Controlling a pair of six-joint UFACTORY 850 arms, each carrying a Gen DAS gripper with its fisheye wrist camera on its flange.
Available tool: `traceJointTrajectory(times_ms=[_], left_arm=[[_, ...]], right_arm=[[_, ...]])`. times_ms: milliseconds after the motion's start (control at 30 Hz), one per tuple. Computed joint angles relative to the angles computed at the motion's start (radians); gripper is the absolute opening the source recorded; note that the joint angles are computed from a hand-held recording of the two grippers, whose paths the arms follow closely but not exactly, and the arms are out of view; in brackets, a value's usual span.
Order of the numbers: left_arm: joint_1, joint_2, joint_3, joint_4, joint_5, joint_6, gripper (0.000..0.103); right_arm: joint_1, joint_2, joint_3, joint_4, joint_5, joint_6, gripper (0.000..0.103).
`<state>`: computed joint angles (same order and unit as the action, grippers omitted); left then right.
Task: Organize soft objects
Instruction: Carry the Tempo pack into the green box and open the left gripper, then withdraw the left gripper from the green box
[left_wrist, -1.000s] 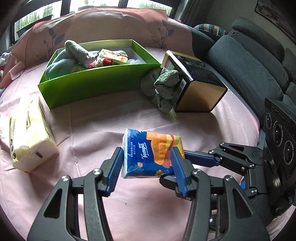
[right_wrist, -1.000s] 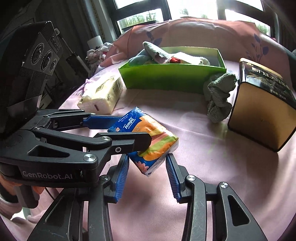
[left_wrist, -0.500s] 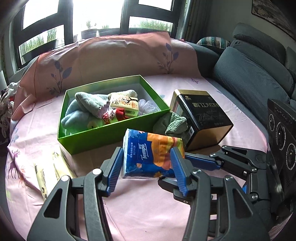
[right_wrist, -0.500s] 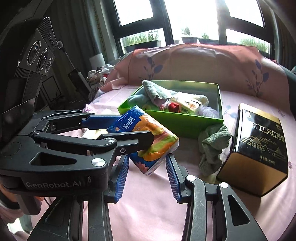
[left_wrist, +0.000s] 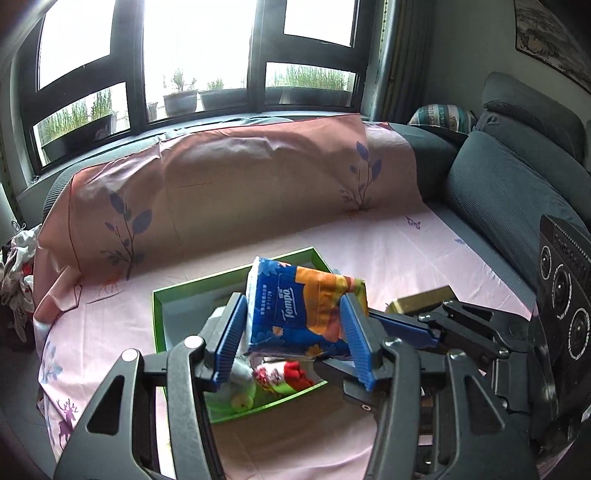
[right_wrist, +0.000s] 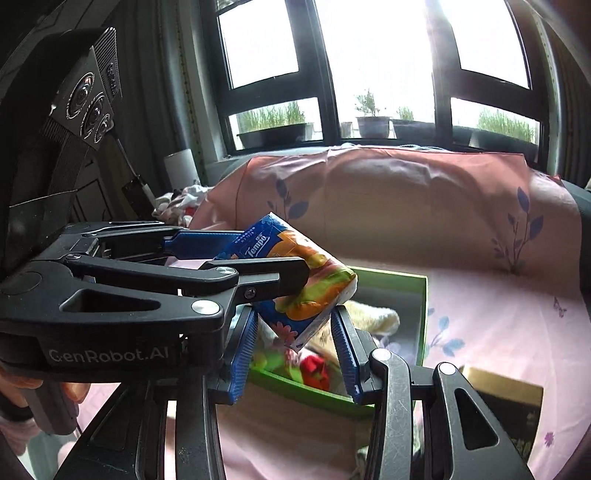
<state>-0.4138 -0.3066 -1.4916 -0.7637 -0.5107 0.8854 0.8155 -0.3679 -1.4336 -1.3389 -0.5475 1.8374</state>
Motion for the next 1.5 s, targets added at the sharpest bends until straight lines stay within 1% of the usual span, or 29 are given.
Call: traceJointTrajectory(times_ms=[33, 67, 133, 233, 333, 467, 533, 567, 633, 667, 700, 733, 800, 900, 967, 1033, 1067, 1100, 1200, 1333, 1400, 1500], left_arm=[[0.004, -0.028, -0.035, 0.015, -0.007, -0.029, 0.052], [0.008, -0.058, -0.071, 0.031, -0.021, -0.060, 0.050], [0.015, -0.119, -0.132, 0.067, -0.046, -0.133, 0.050], [0.019, -0.206, -0.201, 0.119, -0.089, -0.231, 0.050], [0.022, -0.274, -0.238, 0.155, -0.123, -0.300, 0.050], [0.015, -0.311, -0.241, 0.207, -0.125, -0.363, 0.050], [0.010, -0.319, -0.243, 0.231, -0.117, -0.384, 0.051], [0.009, -0.317, -0.240, 0.243, -0.107, -0.396, 0.053], [0.008, -0.317, -0.244, 0.274, -0.097, -0.438, 0.070], [0.008, -0.314, -0.242, 0.292, -0.090, -0.466, 0.090], [0.010, -0.305, -0.232, 0.300, -0.074, -0.484, 0.102], [0.014, -0.288, -0.212, 0.287, -0.052, -0.481, 0.102], [0.022, -0.262, -0.181, 0.271, -0.027, -0.475, 0.102], [0.026, -0.201, -0.111, 0.284, 0.031, -0.479, 0.102], [0.025, -0.144, -0.045, 0.307, 0.080, -0.490, 0.102], [0.020, -0.079, 0.032, 0.339, 0.128, -0.505, 0.102], [0.017, -0.046, 0.072, 0.373, 0.151, -0.528, 0.102], [0.015, -0.016, 0.108, 0.400, 0.168, -0.546, 0.102], [0.010, 0.068, 0.208, 0.448, 0.203, -0.573, 0.102], [-0.004, 0.156, 0.318, 0.609, 0.240, -0.720, 0.102], [-0.008, 0.189, 0.360, 0.626, 0.243, -0.737, 0.102], [-0.014, 0.232, 0.414, 0.601, 0.234, -0.720, 0.102]], right_arm=[[-0.019, -0.015, -0.023, 0.016, 0.020, -0.023, 0.043], [-0.036, -0.034, -0.049, 0.053, 0.036, -0.062, 0.043], [-0.064, -0.079, -0.103, 0.155, 0.054, -0.172, 0.043], [-0.094, -0.154, -0.174, 0.335, 0.056, -0.348, 0.043], [-0.116, -0.215, -0.220, 0.501, 0.052, -0.483, 0.043], [-0.122, -0.273, -0.272, 0.618, 0.003, -0.602, 0.043], [-0.123, -0.280, -0.275, 0.636, -0.002, -0.605, 0.044], [-0.124, -0.279, -0.271, 0.649, 0.001, -0.608, 0.044], [-0.121, -0.268, -0.260, 0.641, -0.017, -0.587, 0.044], [-0.115, -0.260, -0.250, 0.613, -0.030, -0.562, 0.044], [-0.107, -0.245, -0.233, 0.571, -0.044, -0.524, 0.044], [-0.097, -0.230, -0.219, 0.534, -0.065, -0.489, 0.045], [-0.074, -0.187, -0.169, 0.449, -0.092, -0.406, 0.055], [-0.039, -0.110, -0.076, 0.353, -0.089, -0.289, 0.056], [-0.012, -0.066, -0.027, 0.306, -0.108, -0.219, 0.057], [0.019, -0.025, 0.024, 0.263, -0.128, -0.147, 0.063], [0.033, -0.011, 0.040, 0.248, -0.138, -0.119, 0.067], [0.048, 0.005, 0.060, 0.233, -0.149, -0.088, 0.069], [0.090, 0.047, 0.114, 0.211, -0.173, -0.024, 0.070], [0.141, 0.076, 0.151, 0.214, -0.227, 0.016, 0.070], [0.165, 0.087, 0.167, 0.219, -0.241, 0.037, 0.070], [0.195, 0.097, 0.186, 0.230, -0.256, 0.056, 0.070]])
